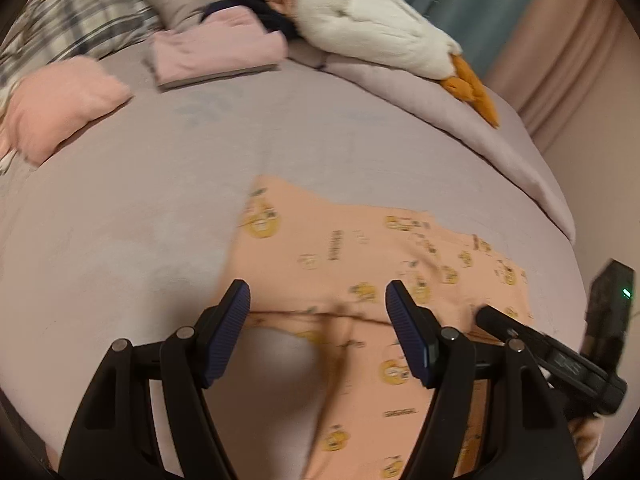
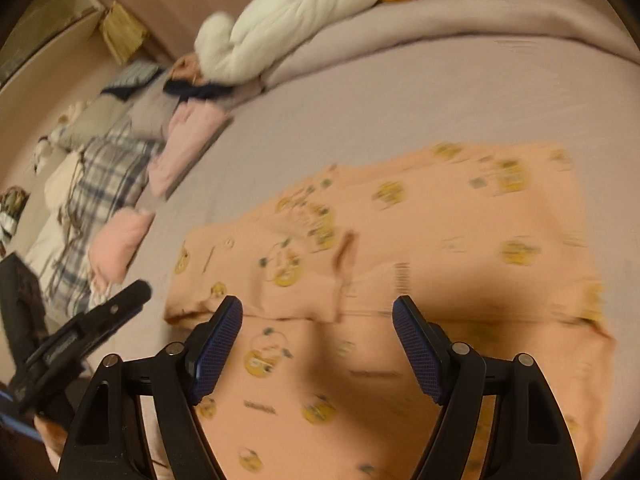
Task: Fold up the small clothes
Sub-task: 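Grasp the garment side edge with the right gripper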
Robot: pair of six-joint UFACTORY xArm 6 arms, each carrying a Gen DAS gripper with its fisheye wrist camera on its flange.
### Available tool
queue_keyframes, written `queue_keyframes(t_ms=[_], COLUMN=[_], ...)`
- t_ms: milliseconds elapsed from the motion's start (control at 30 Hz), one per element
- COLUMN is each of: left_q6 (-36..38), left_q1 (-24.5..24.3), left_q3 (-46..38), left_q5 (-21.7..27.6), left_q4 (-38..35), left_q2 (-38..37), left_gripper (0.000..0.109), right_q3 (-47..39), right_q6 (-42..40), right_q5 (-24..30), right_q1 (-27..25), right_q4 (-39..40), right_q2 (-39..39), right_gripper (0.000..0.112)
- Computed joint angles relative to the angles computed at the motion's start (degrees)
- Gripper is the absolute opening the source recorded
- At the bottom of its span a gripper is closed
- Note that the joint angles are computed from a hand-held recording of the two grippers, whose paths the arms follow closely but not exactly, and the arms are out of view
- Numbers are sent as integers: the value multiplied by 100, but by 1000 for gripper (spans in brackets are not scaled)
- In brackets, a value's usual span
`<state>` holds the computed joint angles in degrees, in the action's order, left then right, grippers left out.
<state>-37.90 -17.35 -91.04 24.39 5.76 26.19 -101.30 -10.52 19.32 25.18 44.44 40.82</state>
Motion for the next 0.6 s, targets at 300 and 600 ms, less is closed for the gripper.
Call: queue_keyframes(t_ms=[300, 600], left_q6=[-351, -168], left_q1=[197, 211], left_q3=[652, 589], left_q5=[-158, -104], left_q4=[181, -48], left_q2=[-407, -369], left_gripper=[70, 70], right_q3=[-1723, -380], right_q6=[2673, 1121], right_q5=[673, -262], right_q1=[60, 23], right_q4=[-3351, -2049], right_q2=[1250, 214], right_gripper=[55, 10])
